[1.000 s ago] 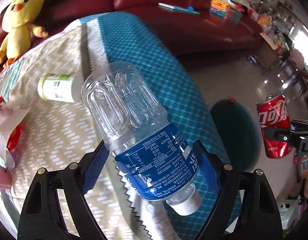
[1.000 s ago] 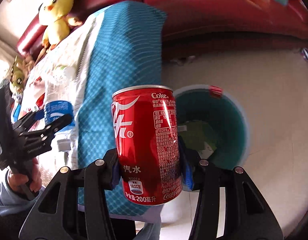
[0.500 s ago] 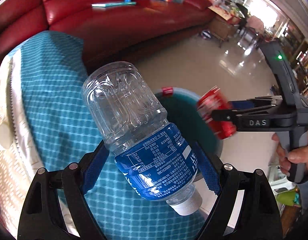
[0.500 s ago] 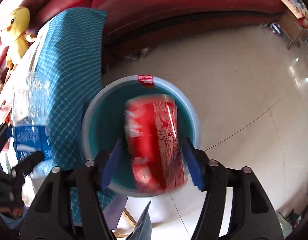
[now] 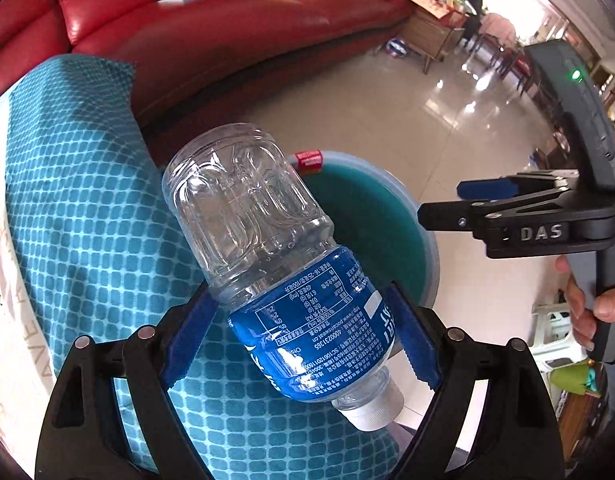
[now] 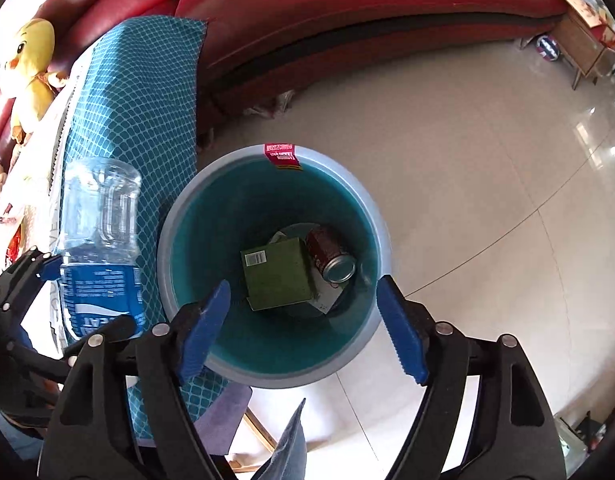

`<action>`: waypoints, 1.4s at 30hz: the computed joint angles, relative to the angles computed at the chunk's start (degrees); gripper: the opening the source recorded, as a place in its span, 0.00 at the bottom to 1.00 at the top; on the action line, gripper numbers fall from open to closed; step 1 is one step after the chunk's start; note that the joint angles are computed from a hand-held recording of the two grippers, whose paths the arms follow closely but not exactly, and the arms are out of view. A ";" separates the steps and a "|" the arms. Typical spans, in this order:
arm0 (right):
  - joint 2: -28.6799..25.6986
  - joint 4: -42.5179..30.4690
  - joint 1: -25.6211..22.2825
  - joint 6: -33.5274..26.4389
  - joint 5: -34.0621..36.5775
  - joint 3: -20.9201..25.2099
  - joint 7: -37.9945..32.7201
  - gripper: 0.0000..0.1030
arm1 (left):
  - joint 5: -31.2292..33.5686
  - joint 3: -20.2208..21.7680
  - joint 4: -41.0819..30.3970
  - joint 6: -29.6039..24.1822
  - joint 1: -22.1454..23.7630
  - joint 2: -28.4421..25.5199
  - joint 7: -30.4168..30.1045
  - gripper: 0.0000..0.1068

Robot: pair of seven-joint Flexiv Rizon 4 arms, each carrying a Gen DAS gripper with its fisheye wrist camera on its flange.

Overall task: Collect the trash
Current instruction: 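Release the Coke can from the right gripper while the left releases the bottle into the bin, then move both grippers back over the table toward the remaining trash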

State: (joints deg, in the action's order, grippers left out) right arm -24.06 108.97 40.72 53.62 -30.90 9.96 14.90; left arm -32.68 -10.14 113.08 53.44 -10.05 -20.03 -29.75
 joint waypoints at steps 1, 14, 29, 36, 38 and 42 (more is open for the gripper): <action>0.28 0.07 0.09 -0.14 0.01 0.06 0.22 0.72 | 0.40 -0.11 -0.33 0.29 -0.42 -0.44 -0.30 0.80; 2.56 0.78 0.10 -3.85 -0.24 1.43 2.16 0.74 | 0.05 -1.10 0.36 4.61 -0.60 -0.97 -2.45 0.89; 0.92 -3.87 1.05 -8.86 2.41 2.32 -1.12 0.78 | -3.27 0.83 2.46 1.26 2.08 2.02 -0.88 0.89; -0.22 -7.72 2.52 -12.20 2.81 2.36 -3.34 0.78 | -6.68 1.83 4.73 0.41 3.06 4.85 2.05 0.90; -0.62 -9.49 3.22 -14.07 2.76 2.36 -4.18 0.78 | -8.11 2.41 5.48 -0.21 3.55 5.99 3.16 0.91; -1.75 -13.41 5.23 -18.43 1.61 1.98 -5.22 0.81 | -10.50 3.75 6.57 -1.00 4.20 7.72 4.51 0.93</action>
